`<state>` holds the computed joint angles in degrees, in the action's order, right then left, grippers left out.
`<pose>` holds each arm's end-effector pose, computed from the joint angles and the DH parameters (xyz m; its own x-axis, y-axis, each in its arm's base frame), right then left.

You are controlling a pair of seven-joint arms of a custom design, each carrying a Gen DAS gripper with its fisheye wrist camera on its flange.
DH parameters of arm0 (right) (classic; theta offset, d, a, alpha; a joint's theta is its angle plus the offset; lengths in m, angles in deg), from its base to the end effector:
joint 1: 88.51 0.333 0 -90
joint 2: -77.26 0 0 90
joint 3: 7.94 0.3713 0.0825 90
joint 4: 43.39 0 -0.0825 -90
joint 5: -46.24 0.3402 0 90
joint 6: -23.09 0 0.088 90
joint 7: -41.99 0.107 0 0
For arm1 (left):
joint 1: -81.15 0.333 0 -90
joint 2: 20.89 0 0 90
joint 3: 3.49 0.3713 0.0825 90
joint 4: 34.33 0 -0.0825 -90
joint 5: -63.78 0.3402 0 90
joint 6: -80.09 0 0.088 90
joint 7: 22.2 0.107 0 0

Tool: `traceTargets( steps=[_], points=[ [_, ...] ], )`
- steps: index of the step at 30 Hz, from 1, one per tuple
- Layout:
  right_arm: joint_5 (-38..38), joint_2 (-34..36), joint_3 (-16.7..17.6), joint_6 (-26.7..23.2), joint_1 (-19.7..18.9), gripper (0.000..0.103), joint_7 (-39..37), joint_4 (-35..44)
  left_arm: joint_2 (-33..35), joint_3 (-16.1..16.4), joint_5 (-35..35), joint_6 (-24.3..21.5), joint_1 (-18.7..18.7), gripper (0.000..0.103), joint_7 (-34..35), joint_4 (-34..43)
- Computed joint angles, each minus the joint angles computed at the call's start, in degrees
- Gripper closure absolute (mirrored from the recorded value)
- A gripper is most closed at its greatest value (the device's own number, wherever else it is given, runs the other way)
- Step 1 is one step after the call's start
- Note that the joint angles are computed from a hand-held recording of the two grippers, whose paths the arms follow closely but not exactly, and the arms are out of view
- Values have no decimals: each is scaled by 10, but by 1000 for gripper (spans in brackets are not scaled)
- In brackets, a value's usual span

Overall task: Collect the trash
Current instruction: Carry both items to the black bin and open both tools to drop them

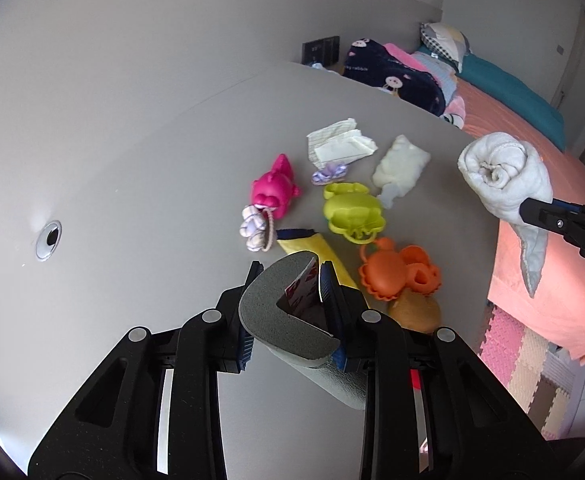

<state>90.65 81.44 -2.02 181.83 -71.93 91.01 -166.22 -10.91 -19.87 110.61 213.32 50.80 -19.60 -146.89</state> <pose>0.5242 0.1828 0.5038 0.4937 -0.8404 -0.2236 -0.7474 -0.2786 -0.6031 0.4177 -0.4101 0.4901 0.1989 -0.9800 0.0070 -0.7945 -0.1655 -0.5843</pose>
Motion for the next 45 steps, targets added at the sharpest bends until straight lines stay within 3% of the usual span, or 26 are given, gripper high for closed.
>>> traceTargets(
  steps=[8,21,38,41,42,43,44,45],
  points=[
    [28,-45,-26,8,-23,73,-20,-50,64,-1,-2,3,-32,74,56,86],
    [27,-107,-73,13,-66,72,-17,-134,179,14,-67,25,-97,74,215,241],
    [-80,-157,-108,-4,-132,71,61,-215,321,18,-193,-9,-167,74,448,450],
    [-101,-158,-112,-22,-140,62,66,-220,332,15,-215,-16,-172,73,481,463],
    [-105,-157,-113,-30,-142,51,66,-219,337,8,-227,-26,-171,71,505,471],
    [-104,-157,-114,-30,-144,46,70,-222,344,8,-234,-43,-174,48,521,483],
    [-97,-159,-116,-29,-143,38,69,-224,348,16,-233,-59,-183,7,524,491],
    [-90,-160,-118,-26,-144,35,69,-226,345,26,-227,-65,-191,7,521,487]
  ],
)
